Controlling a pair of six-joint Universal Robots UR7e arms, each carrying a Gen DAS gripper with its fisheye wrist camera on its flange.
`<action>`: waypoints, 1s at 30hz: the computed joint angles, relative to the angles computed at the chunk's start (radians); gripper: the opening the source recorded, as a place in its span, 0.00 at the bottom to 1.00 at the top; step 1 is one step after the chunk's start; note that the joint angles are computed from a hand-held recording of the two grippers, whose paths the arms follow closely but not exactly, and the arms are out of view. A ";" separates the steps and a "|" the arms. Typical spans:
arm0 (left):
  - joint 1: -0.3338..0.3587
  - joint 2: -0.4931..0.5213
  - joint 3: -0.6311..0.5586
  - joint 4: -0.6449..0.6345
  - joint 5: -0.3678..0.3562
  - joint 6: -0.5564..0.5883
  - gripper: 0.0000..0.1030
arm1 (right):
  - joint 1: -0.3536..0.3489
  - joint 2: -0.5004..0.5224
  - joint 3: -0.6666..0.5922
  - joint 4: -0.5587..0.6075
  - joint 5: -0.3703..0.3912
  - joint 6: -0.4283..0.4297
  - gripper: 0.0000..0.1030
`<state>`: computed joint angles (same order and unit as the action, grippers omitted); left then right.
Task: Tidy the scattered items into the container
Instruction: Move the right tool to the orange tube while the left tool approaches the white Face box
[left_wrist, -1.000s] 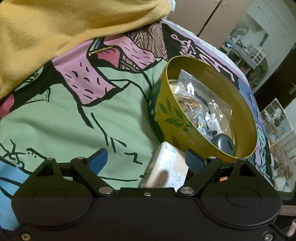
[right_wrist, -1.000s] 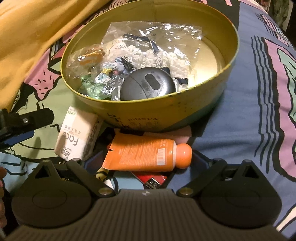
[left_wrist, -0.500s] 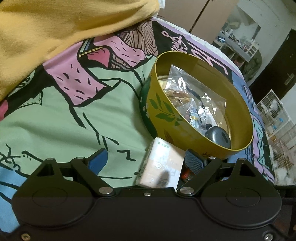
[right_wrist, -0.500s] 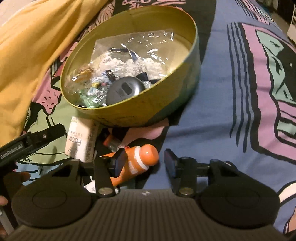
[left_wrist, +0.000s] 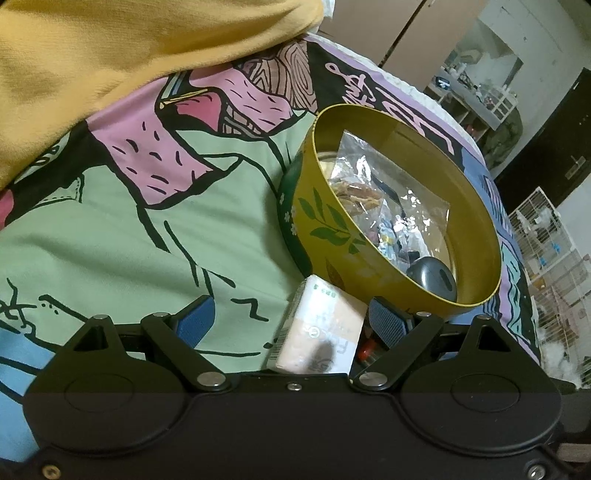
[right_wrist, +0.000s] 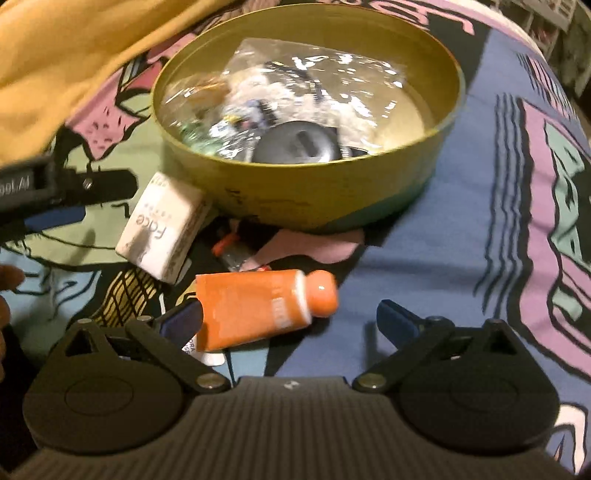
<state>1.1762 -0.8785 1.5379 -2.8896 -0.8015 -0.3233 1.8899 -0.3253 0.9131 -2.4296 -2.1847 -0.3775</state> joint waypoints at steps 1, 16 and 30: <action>0.000 0.001 -0.002 0.002 0.000 0.002 0.87 | 0.003 0.012 -0.010 -0.002 -0.010 -0.001 1.00; -0.001 0.004 -0.004 0.016 0.007 0.000 0.87 | 0.009 0.043 -0.013 -0.024 -0.057 -0.056 0.91; -0.005 0.008 -0.005 0.029 0.004 0.029 0.87 | -0.016 -0.070 0.033 0.011 0.041 0.081 0.91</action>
